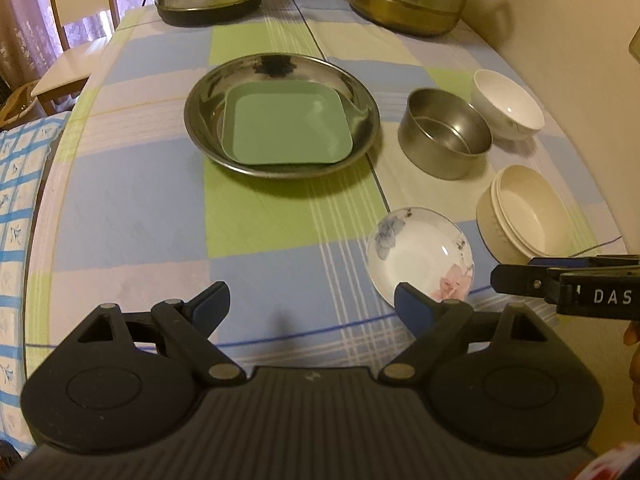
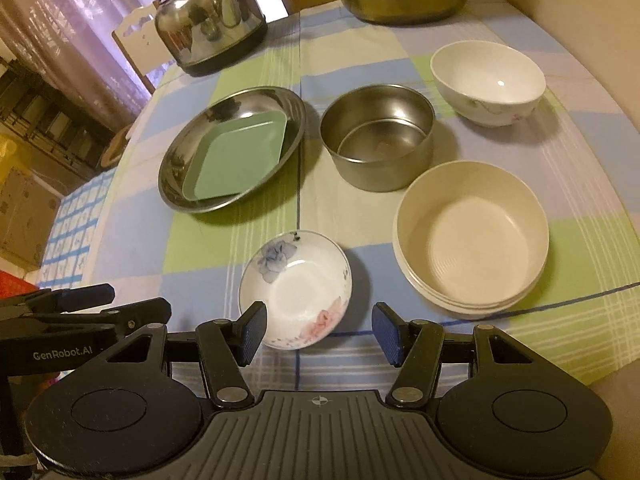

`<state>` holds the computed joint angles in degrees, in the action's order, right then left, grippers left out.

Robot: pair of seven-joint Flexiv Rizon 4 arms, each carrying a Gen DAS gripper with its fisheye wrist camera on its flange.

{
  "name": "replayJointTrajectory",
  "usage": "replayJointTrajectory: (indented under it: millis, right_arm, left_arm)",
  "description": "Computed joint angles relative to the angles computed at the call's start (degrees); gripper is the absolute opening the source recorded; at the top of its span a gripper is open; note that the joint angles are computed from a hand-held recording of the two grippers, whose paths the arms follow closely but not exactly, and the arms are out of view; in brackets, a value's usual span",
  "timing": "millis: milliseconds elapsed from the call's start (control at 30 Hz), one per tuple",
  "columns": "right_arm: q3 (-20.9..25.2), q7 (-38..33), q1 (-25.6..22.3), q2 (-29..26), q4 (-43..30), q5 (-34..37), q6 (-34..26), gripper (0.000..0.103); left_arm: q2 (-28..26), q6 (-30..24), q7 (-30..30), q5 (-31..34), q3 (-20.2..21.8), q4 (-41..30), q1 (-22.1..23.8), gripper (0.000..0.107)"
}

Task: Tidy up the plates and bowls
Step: 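Move the left tool to the white floral saucer and grasp its rim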

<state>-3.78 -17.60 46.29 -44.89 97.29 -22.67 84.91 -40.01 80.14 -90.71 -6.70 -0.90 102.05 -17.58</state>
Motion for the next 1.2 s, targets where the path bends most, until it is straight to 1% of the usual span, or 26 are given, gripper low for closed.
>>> replayJointTrajectory:
  millis: [233,367,500,633,733,900,1200]
  right_arm:
    - [1.4,-1.9,-1.0,0.6,1.5,0.2,0.2,0.058]
    - [1.5,-2.9,-1.1,0.7,2.2,0.3,0.8,0.058]
    - [0.4,-3.4,-0.2,0.6,2.8,0.1,1.3,0.058]
    - [0.1,-3.7,0.1,-0.1,2.8,0.4,1.9,0.058]
    - [0.4,-4.2,-0.1,-0.6,2.4,0.7,1.6,0.058]
    - [0.2,-4.6,0.1,-1.6,1.5,0.8,1.2,0.058]
    - [-0.1,-4.9,0.2,-2.6,-0.2,0.6,0.3,0.058]
  left_arm:
    - [-0.4,-1.2,-2.9,0.8,1.8,-0.4,-2.6,0.088]
    - [-0.6,-1.1,-3.5,1.1,1.1,-0.3,-2.4,0.087]
    - [-0.8,-0.5,-2.9,0.8,-0.5,0.2,-1.4,0.084]
    - [-1.3,-0.8,-3.1,0.8,0.0,0.1,-2.0,0.083]
    - [-1.7,-1.6,-3.3,0.8,0.1,-0.2,-2.2,0.081]
    - [-2.3,-1.5,-3.0,1.0,0.1,-0.8,-2.2,0.079]
    - [-3.7,-0.7,-0.4,0.0,-2.2,-1.6,-0.5,0.075]
